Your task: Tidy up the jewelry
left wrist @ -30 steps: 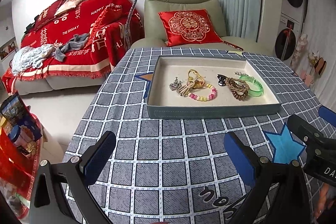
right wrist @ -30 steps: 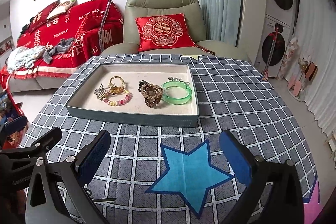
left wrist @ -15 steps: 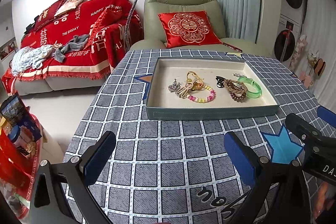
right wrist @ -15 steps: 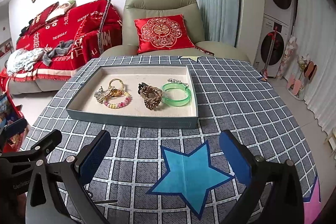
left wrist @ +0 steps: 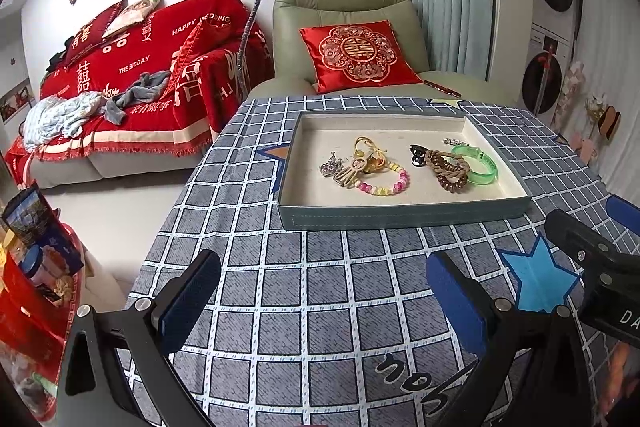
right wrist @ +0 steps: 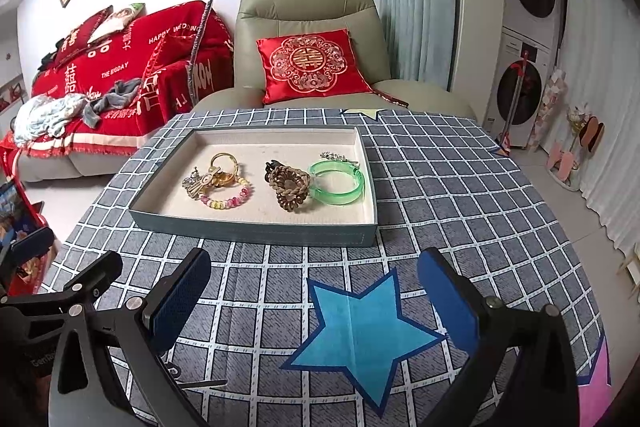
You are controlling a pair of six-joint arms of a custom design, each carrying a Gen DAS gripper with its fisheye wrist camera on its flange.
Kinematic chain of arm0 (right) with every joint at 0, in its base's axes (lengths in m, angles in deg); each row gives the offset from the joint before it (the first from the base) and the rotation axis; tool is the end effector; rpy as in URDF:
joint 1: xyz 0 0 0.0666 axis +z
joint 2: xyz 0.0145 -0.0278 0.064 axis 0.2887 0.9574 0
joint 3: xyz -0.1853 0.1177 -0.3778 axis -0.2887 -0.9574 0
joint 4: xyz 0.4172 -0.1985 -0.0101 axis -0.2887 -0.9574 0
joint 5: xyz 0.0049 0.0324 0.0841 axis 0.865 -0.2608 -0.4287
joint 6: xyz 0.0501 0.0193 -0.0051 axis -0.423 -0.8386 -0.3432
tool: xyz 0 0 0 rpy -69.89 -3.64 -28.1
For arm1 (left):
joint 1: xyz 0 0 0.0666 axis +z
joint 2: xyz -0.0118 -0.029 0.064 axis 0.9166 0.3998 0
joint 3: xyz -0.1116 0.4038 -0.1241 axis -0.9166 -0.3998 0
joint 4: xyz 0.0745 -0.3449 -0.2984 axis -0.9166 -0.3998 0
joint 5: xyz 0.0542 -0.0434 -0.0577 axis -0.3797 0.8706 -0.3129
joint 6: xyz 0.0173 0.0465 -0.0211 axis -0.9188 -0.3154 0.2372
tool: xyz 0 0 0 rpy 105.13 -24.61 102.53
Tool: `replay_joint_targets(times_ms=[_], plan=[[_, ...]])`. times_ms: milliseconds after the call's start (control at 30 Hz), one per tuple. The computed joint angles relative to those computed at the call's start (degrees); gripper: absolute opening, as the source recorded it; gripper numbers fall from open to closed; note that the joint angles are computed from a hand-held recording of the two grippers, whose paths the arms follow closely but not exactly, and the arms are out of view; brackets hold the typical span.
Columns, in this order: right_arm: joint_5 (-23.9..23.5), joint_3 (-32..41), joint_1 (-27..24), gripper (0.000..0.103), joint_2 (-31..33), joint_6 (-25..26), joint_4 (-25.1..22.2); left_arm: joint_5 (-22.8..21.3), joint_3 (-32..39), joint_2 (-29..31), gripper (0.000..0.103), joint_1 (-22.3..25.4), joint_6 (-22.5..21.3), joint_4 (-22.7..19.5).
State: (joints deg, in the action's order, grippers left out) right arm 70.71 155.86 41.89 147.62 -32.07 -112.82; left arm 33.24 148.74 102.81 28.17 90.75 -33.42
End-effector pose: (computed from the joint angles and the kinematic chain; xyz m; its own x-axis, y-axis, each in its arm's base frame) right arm 0.4858 0.2251 0.5478 -0.5886 -0.2558 -0.7669 -0.3764 0.9262 -0.0201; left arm 0.4062 -0.2906 0.5172 -0.6004 -0.2107 -0.7714 -0.3608 0.9323 0.0262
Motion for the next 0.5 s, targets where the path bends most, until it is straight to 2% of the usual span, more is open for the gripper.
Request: replay_joint_targets(times_ms=[500], plan=[[-0.08, 0.5, 0.08, 0.103, 0.03, -0.27, -0.4, 0.23, -0.02, -0.1, 0.103, 0.12, 0.7, -0.66]])
